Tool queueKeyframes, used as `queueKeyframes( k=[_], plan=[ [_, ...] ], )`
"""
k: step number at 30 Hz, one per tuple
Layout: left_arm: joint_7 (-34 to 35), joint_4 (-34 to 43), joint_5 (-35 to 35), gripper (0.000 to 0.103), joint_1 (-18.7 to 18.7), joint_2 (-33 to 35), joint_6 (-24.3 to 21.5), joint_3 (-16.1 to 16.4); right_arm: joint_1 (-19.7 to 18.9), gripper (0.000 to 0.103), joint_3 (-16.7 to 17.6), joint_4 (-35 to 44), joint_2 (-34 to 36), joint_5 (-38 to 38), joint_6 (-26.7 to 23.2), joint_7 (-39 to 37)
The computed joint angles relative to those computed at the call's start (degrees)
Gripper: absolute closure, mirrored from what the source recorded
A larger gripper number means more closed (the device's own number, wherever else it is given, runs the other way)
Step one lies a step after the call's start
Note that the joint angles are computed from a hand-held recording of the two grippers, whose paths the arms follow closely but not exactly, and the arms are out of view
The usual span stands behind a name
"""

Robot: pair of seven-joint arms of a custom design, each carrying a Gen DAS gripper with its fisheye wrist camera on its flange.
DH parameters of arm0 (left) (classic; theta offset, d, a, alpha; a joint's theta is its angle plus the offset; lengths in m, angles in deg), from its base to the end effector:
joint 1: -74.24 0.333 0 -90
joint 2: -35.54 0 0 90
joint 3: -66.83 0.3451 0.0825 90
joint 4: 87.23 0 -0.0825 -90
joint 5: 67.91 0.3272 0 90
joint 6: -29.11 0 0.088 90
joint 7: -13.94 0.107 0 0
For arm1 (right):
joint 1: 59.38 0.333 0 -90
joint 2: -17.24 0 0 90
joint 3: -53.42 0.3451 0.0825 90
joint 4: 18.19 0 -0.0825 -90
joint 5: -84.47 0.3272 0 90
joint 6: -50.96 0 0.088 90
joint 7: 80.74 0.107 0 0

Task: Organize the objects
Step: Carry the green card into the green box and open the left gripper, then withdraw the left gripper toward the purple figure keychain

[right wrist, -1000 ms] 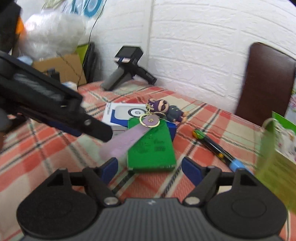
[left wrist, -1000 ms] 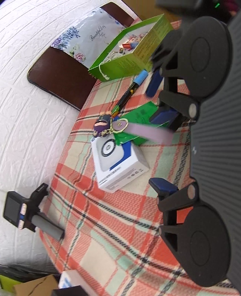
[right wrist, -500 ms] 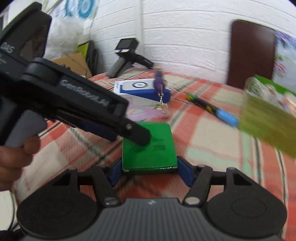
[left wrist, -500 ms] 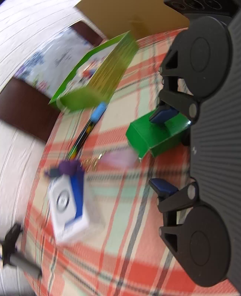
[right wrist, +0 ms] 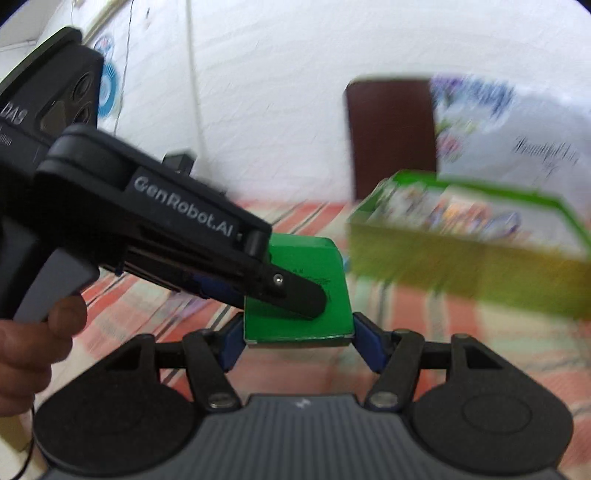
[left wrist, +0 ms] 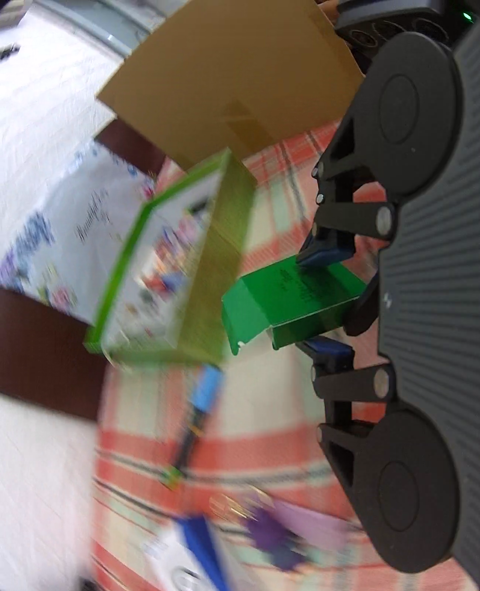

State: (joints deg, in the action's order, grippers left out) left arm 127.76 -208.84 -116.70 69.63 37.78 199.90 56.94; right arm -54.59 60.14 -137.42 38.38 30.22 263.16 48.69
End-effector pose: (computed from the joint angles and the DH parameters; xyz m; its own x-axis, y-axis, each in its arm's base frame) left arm 0.5348 -0.0827 0.5323 -0.0479 -0.9172 0.3956 -0.7066 -0.2488 -0.6624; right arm 0.5304 0.2076 0.4468 0.6181 -0.7800 -0.0975 -0.3953 -0.2012 -0.8963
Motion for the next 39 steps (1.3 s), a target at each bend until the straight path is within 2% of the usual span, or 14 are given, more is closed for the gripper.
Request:
queueKeyframes(
  k=[2, 5, 9, 11, 13, 15, 16, 19, 20, 22, 27, 32, 34, 39],
  plan=[
    [0.68, 4.39, 0.72, 0.061, -0.22, 2.42, -0.42, -0.42, 3.65, 0.042, -3.78, -0.68, -0.14, 8.88, 2.04, -7.56],
    [2.13, 11.52, 2.24, 0.061, -0.29, 7.21, -0.28, -1.92, 5.08, 0.042, -5.87, 1.39, 0.76, 17.31, 2.43, -13.23],
    [-3.65, 21.09, 13.51, 0.060, -3.02, 14.73, -0.44, -1.12, 5.84, 0.042, -7.71, 6.14, 3.45, 25.74, 0.57, -17.98],
    [-7.23, 26.45, 19.12, 0.060, -4.28, 18.52, -2.49, -0.15, 5.97, 0.042, -8.38, 8.93, 5.25, 28.92, -1.15, -19.46],
    [-10.28, 31.39, 23.76, 0.059, -5.14, 21.80, -5.02, 0.60, 8.27, 0.042, -10.97, 11.54, 7.14, 34.18, -2.79, -22.54],
    [-14.81, 34.65, 29.85, 0.058, -7.80, 24.41, -5.42, 3.62, 11.17, 0.040, -14.18, 14.43, 9.37, 40.14, -4.96, -25.66],
    [-18.08, 35.94, 33.66, 0.058, -10.02, 25.60, -5.38, 6.46, 12.52, 0.040, -15.78, 16.02, 10.49, 42.77, -6.84, -26.95],
    [-27.67, 38.13, 42.68, 0.056, -15.49, 27.80, -6.73, 14.52, 12.05, 0.036, -15.92, 18.41, 12.20, 44.72, -11.59, -27.35],
    [-29.32, 37.90, 43.81, 0.056, -15.69, 27.74, -7.23, 15.03, 12.71, 0.031, -16.79, 18.03, 12.41, 45.88, -10.61, -27.12],
    [-30.55, 35.78, 44.91, 0.056, -14.70, 26.69, -6.44, 14.04, 13.68, 0.030, -17.75, 16.23, 11.87, 47.28, -8.53, -27.48],
    [-38.20, 29.67, 51.56, 0.055, -16.29, 22.98, -4.47, 16.57, 14.44, 0.032, -17.04, 8.92, 8.74, 50.40, -1.51, -29.42],
    [-51.47, 20.96, 65.11, 0.048, -23.47, 17.60, -1.23, 25.84, 11.76, 0.032, -12.38, 1.54, 4.08, 48.87, 2.19, -29.11],
    [-56.68, 18.34, 69.90, 0.048, -25.45, 15.75, -1.44, 28.47, 8.92, 0.032, -9.31, -0.15, 2.72, 44.96, 1.25, -26.69],
    [-65.73, 13.19, 78.34, 0.046, -26.29, 12.00, -4.11, 30.18, -1.52, 0.035, 0.72, -1.47, 0.83, 28.47, -5.06, -13.30]
  ],
)
